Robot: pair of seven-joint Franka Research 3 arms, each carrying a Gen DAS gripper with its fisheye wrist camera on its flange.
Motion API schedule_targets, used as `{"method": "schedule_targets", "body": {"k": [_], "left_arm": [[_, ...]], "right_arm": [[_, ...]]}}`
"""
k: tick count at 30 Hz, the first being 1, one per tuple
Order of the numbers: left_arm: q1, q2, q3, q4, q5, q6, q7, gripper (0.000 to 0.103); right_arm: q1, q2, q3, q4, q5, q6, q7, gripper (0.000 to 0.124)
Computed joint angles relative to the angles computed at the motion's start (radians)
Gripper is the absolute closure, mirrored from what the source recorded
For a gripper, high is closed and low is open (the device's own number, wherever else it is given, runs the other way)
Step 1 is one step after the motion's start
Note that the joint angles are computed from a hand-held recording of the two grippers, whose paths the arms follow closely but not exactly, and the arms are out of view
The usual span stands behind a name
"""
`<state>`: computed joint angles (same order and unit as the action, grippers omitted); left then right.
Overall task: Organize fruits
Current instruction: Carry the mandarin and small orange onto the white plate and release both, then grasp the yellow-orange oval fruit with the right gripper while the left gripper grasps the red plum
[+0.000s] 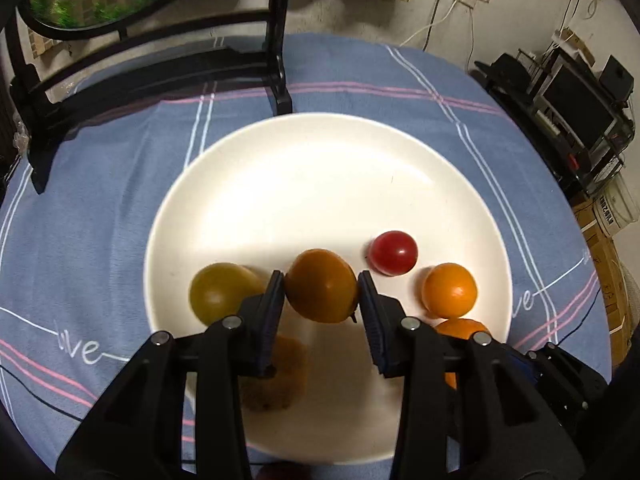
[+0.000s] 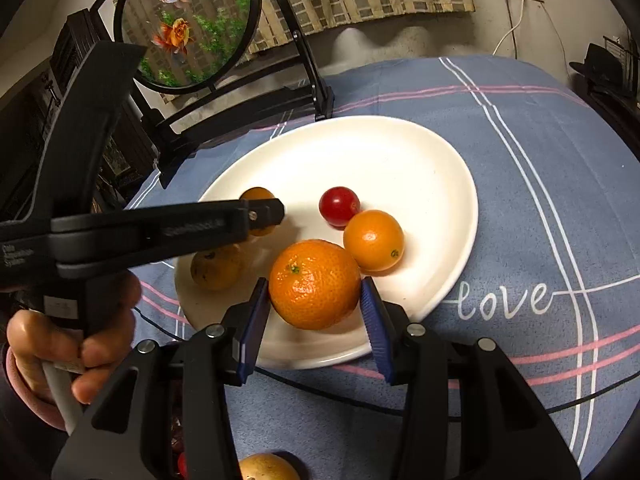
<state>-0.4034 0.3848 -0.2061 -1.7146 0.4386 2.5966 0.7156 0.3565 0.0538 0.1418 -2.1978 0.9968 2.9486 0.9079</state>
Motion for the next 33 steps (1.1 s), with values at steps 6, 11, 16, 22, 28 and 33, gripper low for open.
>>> {"method": "schedule_targets", "body": {"k": [6, 11, 16, 22, 28, 33], "left_arm": [[-0.011, 0.009, 0.006, 0.014, 0.002, -0.026, -0.003, 0.047], [-0.058, -0.097, 0.052, -0.081, 0.184, 0.009, -0.171, 0.020], [-0.028, -0.289, 0.026, -0.299, 0.324, 0.092, -0.347, 0.008], [0.037, -0.500, -0.059, -0.579, 0.346, 0.148, -0.439, 0.008], [0.109, -0.712, -0.204, -0.813, 0.493, 0.189, -0.758, 0.005], [0.088, -0.800, -0.284, -0.904, 0.521, 0.147, -0.861, 0.005]], "right_arm": [[0.001, 0.004, -0.003, 0.005, -0.048, -0.020, 0.015, 0.074], [0.000, -0.042, 0.001, -0.012, 0.077, -0.024, -0.109, 0.059], [0.027, -0.112, -0.018, -0.062, 0.120, 0.012, -0.170, 0.059], [0.068, -0.170, -0.046, -0.112, 0.161, 0.022, -0.196, 0.059], [0.117, -0.244, -0.044, -0.203, 0.125, 0.081, -0.190, 0.057], [0.190, -0.348, -0.052, -0.344, 0.069, 0.159, -0.191, 0.056]]}}
